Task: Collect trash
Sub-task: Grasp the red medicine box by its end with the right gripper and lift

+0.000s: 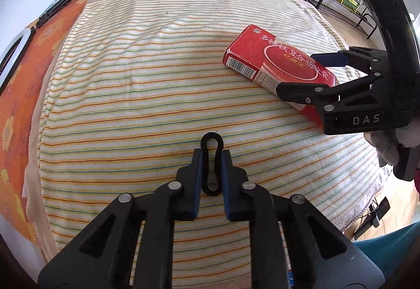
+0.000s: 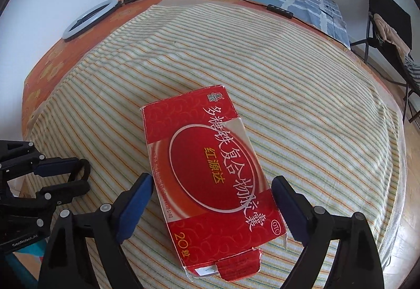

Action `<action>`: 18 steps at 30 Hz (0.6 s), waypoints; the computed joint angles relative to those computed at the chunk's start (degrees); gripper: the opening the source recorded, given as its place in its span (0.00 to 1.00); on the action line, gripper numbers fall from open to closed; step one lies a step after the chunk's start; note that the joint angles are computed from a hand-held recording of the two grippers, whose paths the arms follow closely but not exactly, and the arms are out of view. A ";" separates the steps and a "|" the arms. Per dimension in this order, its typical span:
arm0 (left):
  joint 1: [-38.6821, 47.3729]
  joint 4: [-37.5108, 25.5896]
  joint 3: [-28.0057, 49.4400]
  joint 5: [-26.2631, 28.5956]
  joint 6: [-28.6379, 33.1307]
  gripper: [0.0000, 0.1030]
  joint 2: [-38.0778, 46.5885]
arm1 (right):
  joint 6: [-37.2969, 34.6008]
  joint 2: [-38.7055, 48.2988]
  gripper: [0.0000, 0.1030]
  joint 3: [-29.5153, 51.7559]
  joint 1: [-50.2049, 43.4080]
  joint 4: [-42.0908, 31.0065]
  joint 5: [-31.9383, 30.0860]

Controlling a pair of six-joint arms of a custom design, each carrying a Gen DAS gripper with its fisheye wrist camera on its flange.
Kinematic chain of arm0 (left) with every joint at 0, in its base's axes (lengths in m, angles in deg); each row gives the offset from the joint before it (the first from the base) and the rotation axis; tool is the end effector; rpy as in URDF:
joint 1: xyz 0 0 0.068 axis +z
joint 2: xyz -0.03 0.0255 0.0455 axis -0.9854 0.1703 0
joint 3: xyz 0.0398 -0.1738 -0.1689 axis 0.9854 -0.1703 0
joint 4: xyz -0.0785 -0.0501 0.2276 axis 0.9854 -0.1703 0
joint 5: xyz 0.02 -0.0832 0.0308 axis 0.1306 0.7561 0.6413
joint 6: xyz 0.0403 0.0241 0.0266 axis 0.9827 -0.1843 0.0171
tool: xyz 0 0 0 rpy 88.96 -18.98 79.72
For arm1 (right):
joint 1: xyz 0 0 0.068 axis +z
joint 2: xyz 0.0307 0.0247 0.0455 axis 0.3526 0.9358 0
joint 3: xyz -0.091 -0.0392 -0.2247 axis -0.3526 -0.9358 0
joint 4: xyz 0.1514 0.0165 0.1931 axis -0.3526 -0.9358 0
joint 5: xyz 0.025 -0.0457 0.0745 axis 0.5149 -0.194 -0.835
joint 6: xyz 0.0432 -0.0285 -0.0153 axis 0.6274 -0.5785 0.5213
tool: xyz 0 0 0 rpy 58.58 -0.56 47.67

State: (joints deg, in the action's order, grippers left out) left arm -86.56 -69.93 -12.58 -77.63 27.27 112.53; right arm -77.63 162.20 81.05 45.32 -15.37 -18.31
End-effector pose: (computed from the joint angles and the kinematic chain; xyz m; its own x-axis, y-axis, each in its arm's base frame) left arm 0.1931 -0.0284 0.1517 -0.8753 0.2071 -0.4369 0.2879 0.9492 -0.1269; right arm 0.2549 0.1169 0.1469 -0.8186 -0.3546 -0.4518 -0.3990 0.9170 0.0032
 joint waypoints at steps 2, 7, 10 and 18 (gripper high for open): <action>0.47 0.25 -0.19 0.39 0.23 0.06 -0.50 | 0.39 -1.22 0.88 -1.14 -0.02 -0.08 0.14; 2.04 -1.55 -0.61 1.03 1.53 0.06 -3.87 | -0.42 -1.31 0.89 -2.27 2.12 -0.24 2.42; 3.29 -2.69 -0.55 1.56 1.79 0.06 -5.56 | 0.05 -0.23 0.90 -2.63 4.42 0.71 6.15; 5.85 -7.28 -0.22 2.87 4.12 0.06 -12.11 | 4.73 -8.30 0.87 -6.74 7.87 -0.08 9.91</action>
State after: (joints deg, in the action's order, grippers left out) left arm -80.72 -77.22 -12.80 -74.76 31.39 100.42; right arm -72.90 153.90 74.31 53.19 -15.46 -8.39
